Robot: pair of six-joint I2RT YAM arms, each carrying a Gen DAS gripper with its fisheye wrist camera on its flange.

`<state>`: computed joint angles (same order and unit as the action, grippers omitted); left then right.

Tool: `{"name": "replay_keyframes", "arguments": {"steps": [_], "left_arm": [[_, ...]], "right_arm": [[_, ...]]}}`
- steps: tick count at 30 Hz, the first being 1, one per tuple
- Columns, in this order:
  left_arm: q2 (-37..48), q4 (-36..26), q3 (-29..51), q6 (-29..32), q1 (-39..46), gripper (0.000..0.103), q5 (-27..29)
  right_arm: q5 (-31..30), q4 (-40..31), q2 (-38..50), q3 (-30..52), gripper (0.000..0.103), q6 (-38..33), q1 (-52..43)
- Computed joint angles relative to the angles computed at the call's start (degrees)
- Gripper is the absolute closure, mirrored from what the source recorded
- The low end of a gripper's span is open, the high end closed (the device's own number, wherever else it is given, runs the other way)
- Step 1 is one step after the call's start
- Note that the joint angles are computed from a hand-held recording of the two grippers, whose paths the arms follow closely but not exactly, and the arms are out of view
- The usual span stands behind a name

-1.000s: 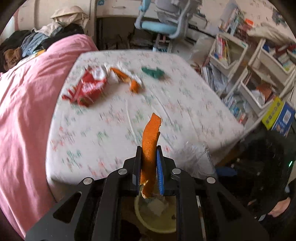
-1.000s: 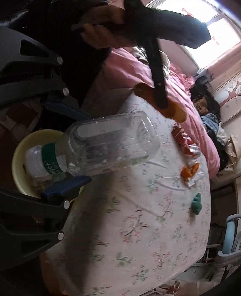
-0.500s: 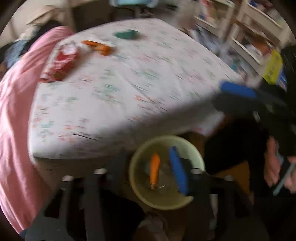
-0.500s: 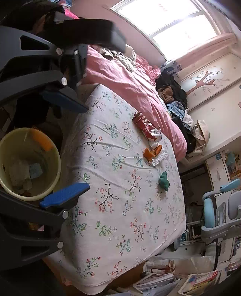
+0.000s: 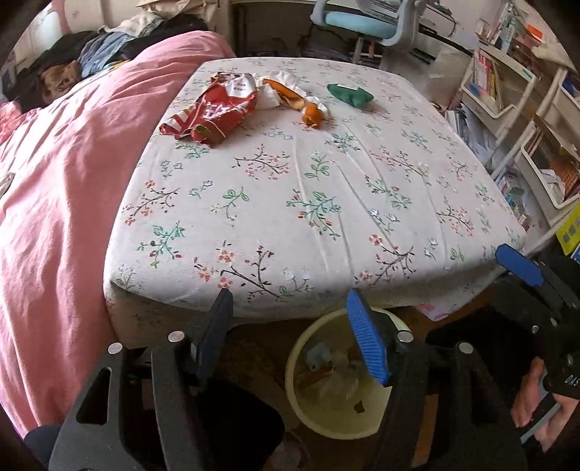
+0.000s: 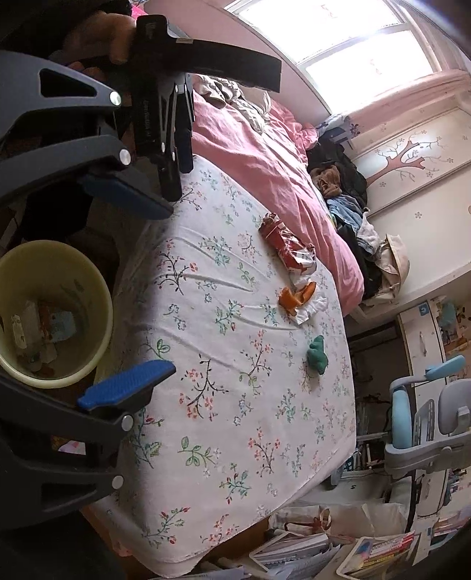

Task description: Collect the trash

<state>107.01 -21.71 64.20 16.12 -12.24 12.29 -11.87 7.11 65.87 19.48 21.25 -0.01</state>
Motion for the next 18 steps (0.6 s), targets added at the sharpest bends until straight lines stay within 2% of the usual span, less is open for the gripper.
{"name": "replay_keyframes", "arguments": {"steps": [9,18], "left_arm": [[0.68,0.00,1.17,-2.70,1.40,0.040,0.63],[1.22,-0.17,1.52,-2.96,1.28,0.040,0.23]], "right_arm": [[1.07,0.13,-0.46,-0.38,0.027,0.90,0.57],[1.20,-0.08,-0.44,-0.21,0.027,0.98,0.66]]}}
